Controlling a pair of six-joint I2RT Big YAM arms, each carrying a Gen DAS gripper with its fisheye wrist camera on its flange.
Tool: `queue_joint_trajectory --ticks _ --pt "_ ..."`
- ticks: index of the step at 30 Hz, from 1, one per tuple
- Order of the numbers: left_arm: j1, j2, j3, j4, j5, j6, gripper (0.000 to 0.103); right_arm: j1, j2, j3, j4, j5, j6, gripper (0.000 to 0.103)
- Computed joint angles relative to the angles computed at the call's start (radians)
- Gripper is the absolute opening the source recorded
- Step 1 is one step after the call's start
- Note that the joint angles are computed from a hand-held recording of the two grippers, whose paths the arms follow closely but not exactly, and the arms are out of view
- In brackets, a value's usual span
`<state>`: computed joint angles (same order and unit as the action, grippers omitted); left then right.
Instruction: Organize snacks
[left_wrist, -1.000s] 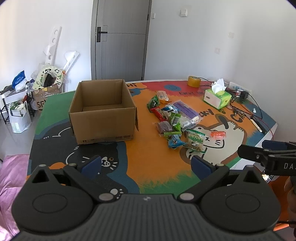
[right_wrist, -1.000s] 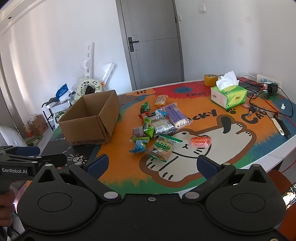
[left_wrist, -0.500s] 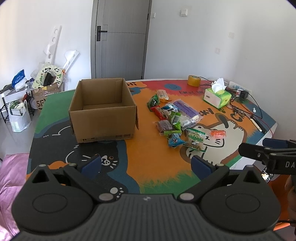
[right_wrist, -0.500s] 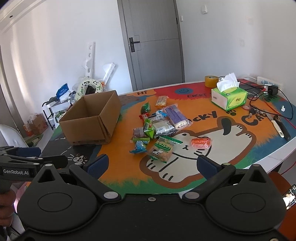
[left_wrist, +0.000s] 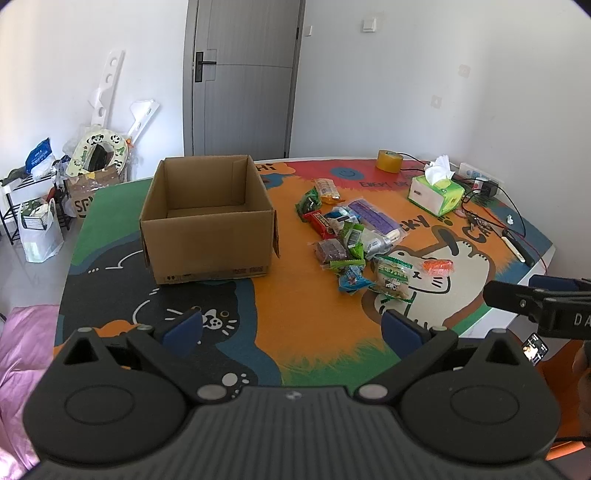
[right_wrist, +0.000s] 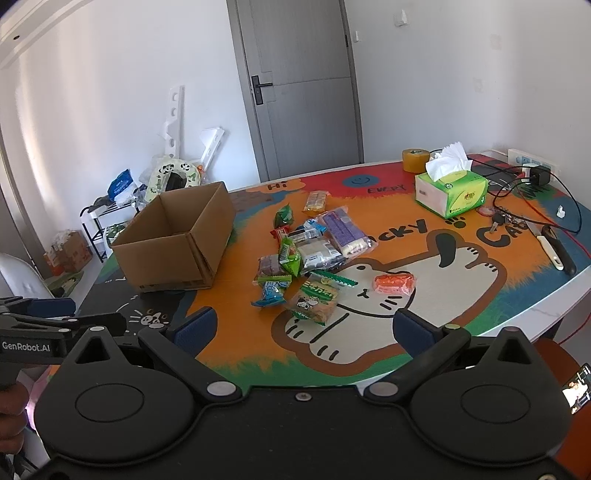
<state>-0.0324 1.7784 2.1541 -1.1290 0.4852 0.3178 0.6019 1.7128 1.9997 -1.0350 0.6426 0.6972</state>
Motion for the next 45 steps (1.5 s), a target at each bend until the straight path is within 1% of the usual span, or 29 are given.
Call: queue_joint_trajectory --ticks 4,7,9,13,19,23,24,26,29,33,35,38,40,43,44,45 --pt "0.0 -0.012 -0.019 0.028 0.003 -0.005 0.102 -0.016 -0.01 -0.023 0.024 -0.055 0.024 0.103" --pt "-0.002 -0.011 -0.021 0.035 0.017 -0.004 0.102 -0.018 -0.006 -0.028 0.015 -0.03 0.008 0.103" --pt "-0.009 -0.005 -0.018 0.032 0.011 -0.005 0.102 -0.026 -0.01 -0.039 0.011 -0.035 0.017 0.103" --pt "-0.025 0.007 -0.017 0.042 0.003 -0.013 0.102 -0.052 -0.043 -0.101 0.06 -0.096 0.053 0.103" --pt "-0.053 0.046 0.002 0.049 -0.027 -0.043 0.102 -0.086 -0.072 -0.175 0.106 -0.107 0.062 0.103" --pt "-0.065 0.07 0.019 0.055 -0.017 -0.065 0.102 -0.111 -0.076 -0.204 0.117 -0.115 0.068 0.103" --pt "-0.069 0.078 0.024 0.059 -0.014 -0.072 0.102 -0.116 -0.081 -0.217 0.13 -0.117 0.064 0.103" --pt "-0.078 0.091 0.034 0.064 -0.015 -0.08 0.101 -0.129 -0.103 -0.264 0.195 -0.137 0.048 0.103" --pt "-0.093 0.123 0.067 0.048 -0.016 -0.07 0.1 -0.145 -0.12 -0.306 0.261 -0.154 0.021 0.103" --pt "-0.108 0.165 0.112 0.031 -0.015 -0.092 0.1 -0.16 -0.109 -0.31 0.28 -0.14 -0.018 0.103" --pt "-0.118 0.173 0.112 0.044 -0.024 -0.089 0.099 -0.169 -0.101 -0.31 0.284 -0.135 -0.021 0.103" --pt "-0.132 0.183 0.11 0.08 -0.03 -0.082 0.099 -0.186 -0.091 -0.314 0.294 -0.159 0.001 0.103" --pt "-0.137 0.205 0.139 0.076 -0.029 -0.089 0.096 -0.197 -0.08 -0.31 0.297 -0.174 0.005 0.103" --pt "-0.144 0.263 0.225 0.028 -0.027 -0.108 0.087 -0.207 -0.058 -0.292 0.289 -0.187 -0.004 0.103" --pt "-0.146 0.277 0.245 0.02 -0.028 -0.113 0.083 -0.21 -0.05 -0.287 0.29 -0.189 -0.008 0.102" --pt "-0.149 0.29 0.264 0.013 -0.033 -0.116 0.081 -0.213 -0.044 -0.282 0.292 -0.19 -0.011 0.102"
